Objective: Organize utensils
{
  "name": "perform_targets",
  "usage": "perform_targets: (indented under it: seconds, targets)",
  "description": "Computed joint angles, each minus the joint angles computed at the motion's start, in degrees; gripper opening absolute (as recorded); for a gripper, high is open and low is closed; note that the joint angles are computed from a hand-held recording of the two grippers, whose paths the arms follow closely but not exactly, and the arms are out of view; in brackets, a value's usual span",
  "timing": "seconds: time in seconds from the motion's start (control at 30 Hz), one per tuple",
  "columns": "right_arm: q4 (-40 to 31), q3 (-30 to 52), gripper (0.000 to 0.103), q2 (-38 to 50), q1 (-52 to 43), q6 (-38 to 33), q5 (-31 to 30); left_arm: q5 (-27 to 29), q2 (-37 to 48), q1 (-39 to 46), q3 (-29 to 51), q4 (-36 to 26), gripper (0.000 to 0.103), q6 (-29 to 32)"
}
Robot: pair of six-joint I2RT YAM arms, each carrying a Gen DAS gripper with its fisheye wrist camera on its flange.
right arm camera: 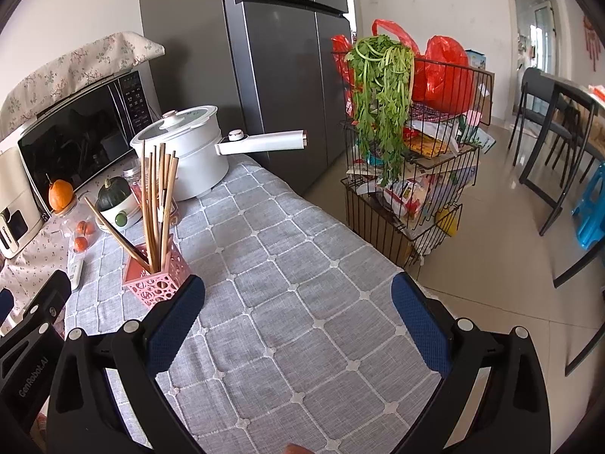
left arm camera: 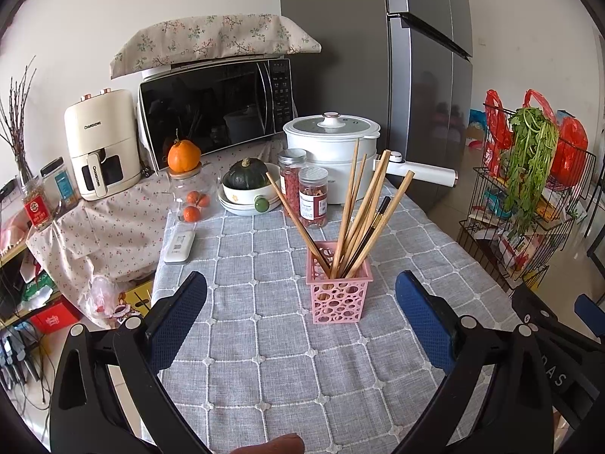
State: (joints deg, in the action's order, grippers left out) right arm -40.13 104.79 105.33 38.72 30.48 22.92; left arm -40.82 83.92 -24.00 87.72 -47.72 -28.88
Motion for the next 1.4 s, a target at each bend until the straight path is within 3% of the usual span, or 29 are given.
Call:
perform_targets:
  seconds: [1.4]
  targets:
    - [-1.0,0.3,0.096,0.6,-0.1,0.5,-0.9,1.0,-0.6,0.7,-1.4,0.1,0.096,0.0]
